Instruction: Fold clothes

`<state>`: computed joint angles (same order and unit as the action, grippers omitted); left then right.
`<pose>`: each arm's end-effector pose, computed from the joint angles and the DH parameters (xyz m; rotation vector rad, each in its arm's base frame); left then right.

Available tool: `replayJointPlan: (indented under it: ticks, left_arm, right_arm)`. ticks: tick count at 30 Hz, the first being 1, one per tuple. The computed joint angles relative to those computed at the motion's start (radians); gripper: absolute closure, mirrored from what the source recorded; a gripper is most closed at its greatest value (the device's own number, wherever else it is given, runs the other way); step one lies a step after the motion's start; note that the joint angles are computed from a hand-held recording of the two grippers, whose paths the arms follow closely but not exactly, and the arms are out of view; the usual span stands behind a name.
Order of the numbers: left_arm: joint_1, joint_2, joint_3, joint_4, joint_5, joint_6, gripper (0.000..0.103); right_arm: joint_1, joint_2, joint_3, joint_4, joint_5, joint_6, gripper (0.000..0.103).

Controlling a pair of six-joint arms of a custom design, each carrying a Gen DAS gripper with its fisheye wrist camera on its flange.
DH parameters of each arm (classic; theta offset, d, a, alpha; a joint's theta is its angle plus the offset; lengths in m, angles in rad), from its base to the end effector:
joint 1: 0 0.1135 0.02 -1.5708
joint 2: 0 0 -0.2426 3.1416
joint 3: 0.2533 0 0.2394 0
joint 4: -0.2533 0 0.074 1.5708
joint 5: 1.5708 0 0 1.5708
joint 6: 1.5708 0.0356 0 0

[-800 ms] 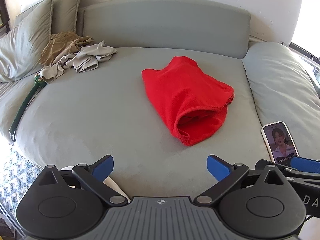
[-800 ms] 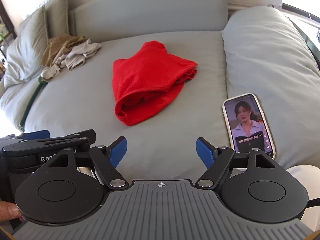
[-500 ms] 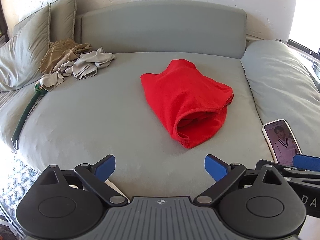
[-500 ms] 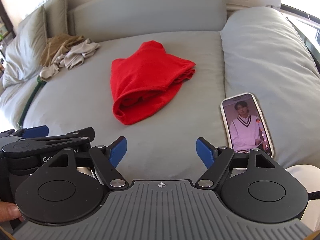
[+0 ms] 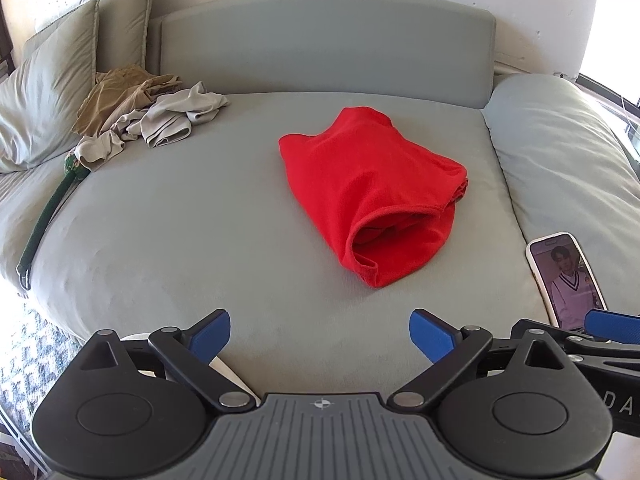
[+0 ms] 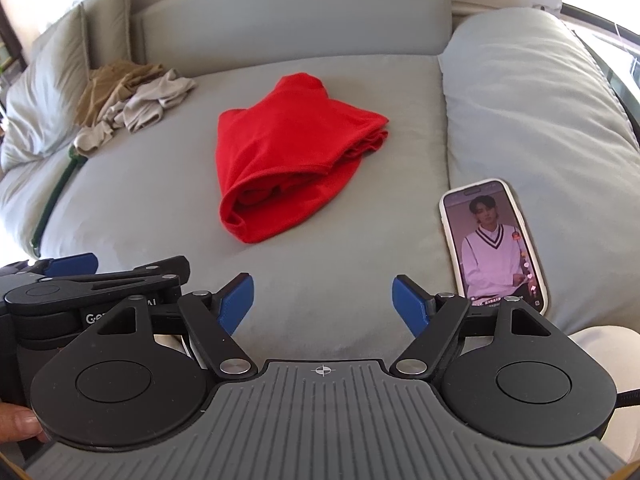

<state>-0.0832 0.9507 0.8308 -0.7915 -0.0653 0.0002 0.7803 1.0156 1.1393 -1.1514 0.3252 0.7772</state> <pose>0.1830 -0.0129 0.2562 0.0757 2.4789 0.0457 0.1291 0.1118 0.3156 0.1115 2.5262 0.1990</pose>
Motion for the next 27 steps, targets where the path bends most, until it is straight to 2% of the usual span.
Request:
replayJointPlan:
  ticks: [27]
  left_arm:
    - [0.019, 0.019, 0.017, -0.010, 0.011, 0.014, 0.007]
  right_arm:
    - [-0.028, 0.011, 0.015, -0.005, -0.029, -0.014, 0.025]
